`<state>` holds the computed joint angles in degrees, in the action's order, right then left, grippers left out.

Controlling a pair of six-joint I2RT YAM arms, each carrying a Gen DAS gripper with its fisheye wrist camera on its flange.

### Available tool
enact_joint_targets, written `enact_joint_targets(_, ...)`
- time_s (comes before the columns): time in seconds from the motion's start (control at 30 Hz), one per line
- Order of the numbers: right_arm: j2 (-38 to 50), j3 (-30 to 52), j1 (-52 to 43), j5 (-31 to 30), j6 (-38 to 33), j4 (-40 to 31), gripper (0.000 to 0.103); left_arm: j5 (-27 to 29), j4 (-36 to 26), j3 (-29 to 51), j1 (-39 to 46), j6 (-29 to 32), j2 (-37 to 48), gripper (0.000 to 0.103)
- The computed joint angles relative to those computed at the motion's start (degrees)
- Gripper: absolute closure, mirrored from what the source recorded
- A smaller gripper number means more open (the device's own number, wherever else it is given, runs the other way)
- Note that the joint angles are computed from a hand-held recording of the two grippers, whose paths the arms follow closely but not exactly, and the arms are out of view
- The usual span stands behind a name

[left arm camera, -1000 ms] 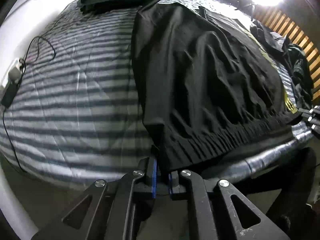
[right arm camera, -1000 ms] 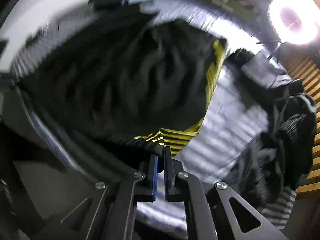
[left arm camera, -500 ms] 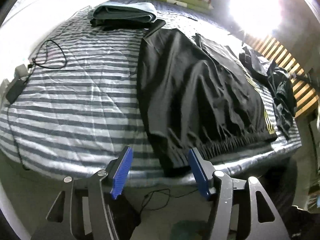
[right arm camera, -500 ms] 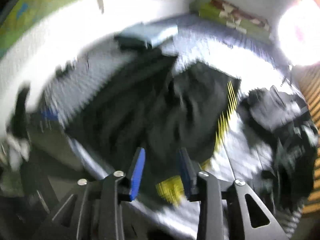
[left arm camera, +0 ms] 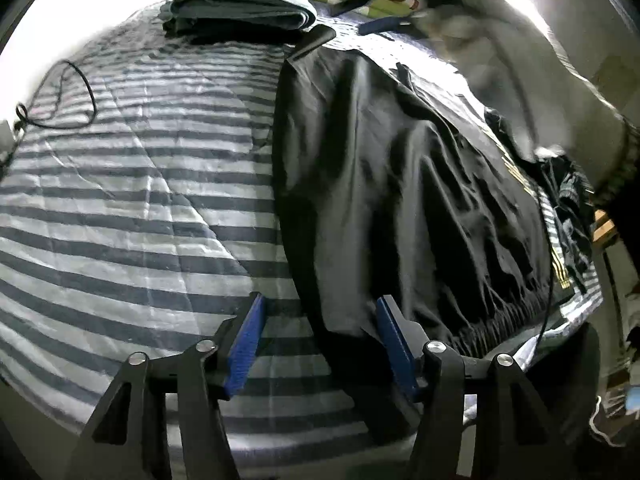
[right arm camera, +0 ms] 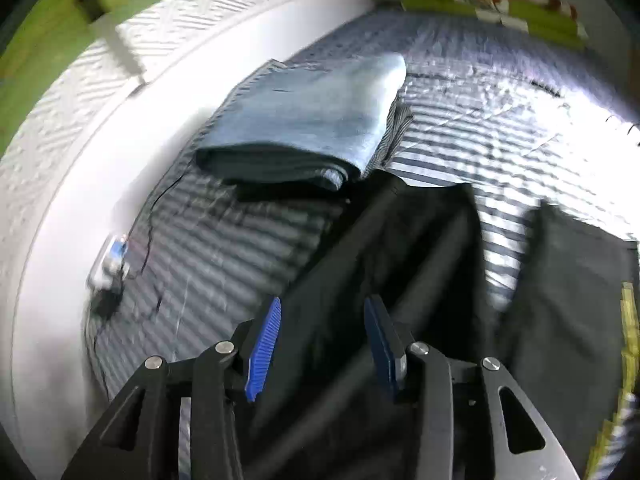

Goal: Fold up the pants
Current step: 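Open both grippers and smooth the laid pants on the bed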

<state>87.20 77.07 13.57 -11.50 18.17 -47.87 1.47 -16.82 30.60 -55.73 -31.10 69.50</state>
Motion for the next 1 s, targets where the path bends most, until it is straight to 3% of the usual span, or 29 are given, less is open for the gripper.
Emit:
enact_joint_targets(0.1,6.55,1.78,0.23,0.31,2.11,3.28,0.063,-1.14,1.2,0.53,-0.74,2.62,1.58,0.055)
enact_joint_targets(0.2,11.55,3.35,0.44,1.93,2.86,4.92,0.064,-2.28,1.81,1.26,-0.97,4.36,3.5,0.073)
enact_joint_targets(0.27,12.92,3.19,0.13,2.13,3.59,6.04,0.079,-2.55,2.35,0.96,-0.62,4.5,3.59,0.089)
enact_joint_targets(0.3,13.48,3.33,-0.16,1.86,3.94,6.11,0.1,-2.0,2.53,0.85,-0.14,4.9,3.49,0.093)
enact_joint_targets(0.37,12.96,3.1,-0.08,2.21,4.25,6.76,0.101,-0.17,2.86,0.16,1.61,5.18,2.71,0.1)
enact_joint_targets(0.53,10.85,5.57,2.4,2.11,4.85,9.0,0.101,0.17,1.48,-1.51,3.77,5.6,-1.66,0.102)
enact_joint_targets(0.63,15.96,12.06,6.18,2.8,4.8,8.23,0.101,0.07,-0.58,-2.51,6.37,6.29,-4.41,0.102)
enact_joint_targets(0.77,24.63,24.94,9.22,2.61,1.67,-3.62,0.097,0.62,-2.15,-3.22,8.55,6.5,-5.93,0.102)
enact_joint_targets(0.87,15.38,19.84,6.15,-0.14,-0.39,-3.7,0.091,-1.76,-4.45,-3.15,7.29,6.38,-8.19,0.098)
enact_joint_targets(0.9,11.92,18.13,4.63,-0.3,-0.98,-4.56,0.084,-1.65,-5.72,-3.07,7.47,6.09,-8.84,0.095)
enact_joint_targets(0.97,2.75,13.41,-0.3,-2.14,-2.99,-7.42,0.076,-2.94,-8.07,-3.18,7.69,5.22,-11.36,0.072)
enact_joint_targets(1.0,-2.98,10.53,-4.13,-3.68,-5.15,-9.97,0.075,-3.76,-9.71,-3.29,7.73,4.86,-13.97,0.066)
